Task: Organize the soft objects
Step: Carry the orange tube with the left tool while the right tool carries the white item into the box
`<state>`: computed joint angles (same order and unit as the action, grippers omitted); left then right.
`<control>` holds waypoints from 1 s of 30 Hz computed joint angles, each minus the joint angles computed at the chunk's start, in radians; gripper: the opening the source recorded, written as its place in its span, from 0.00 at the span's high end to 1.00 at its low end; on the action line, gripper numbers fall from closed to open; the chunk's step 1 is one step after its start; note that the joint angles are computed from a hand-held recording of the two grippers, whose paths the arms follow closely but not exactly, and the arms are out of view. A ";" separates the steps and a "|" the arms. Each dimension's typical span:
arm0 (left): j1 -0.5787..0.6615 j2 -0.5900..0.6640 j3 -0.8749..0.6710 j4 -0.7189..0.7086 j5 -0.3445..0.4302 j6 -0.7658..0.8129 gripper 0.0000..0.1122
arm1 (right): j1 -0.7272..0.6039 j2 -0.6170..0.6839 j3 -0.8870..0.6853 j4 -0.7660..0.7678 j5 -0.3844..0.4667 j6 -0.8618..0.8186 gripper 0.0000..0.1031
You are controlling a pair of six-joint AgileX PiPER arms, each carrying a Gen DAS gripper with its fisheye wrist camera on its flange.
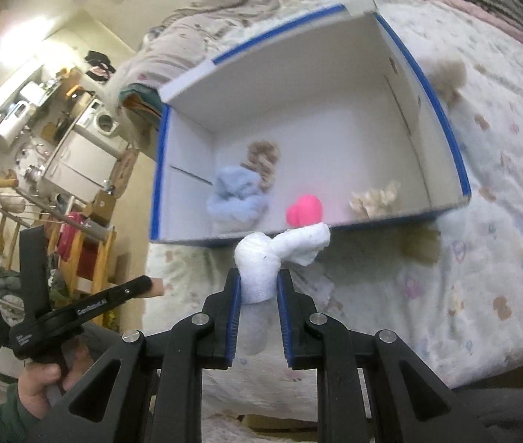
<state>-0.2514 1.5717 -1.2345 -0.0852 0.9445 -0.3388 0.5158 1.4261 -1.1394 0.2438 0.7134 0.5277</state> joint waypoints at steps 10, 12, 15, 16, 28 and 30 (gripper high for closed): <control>-0.042 0.098 -0.304 0.065 0.081 -0.023 0.94 | -0.043 0.062 -0.238 -0.042 0.087 -0.052 0.80; -0.054 0.127 -0.367 0.082 0.094 -0.023 0.94 | -0.051 0.080 -0.280 -0.048 0.098 -0.065 0.80; -0.073 0.175 -0.455 0.105 0.112 -0.023 0.94 | -0.069 0.117 -0.337 -0.041 0.112 -0.086 0.80; -0.076 0.193 -0.481 0.106 0.118 -0.019 0.94 | -0.074 0.131 -0.352 -0.037 0.113 -0.091 0.80; -0.127 0.404 -0.693 0.108 0.147 0.061 0.94 | -0.151 0.248 -0.393 0.031 0.045 -0.174 0.80; -0.152 0.423 -0.671 0.139 0.107 0.089 0.94 | -0.163 0.258 -0.367 0.048 0.009 -0.189 0.80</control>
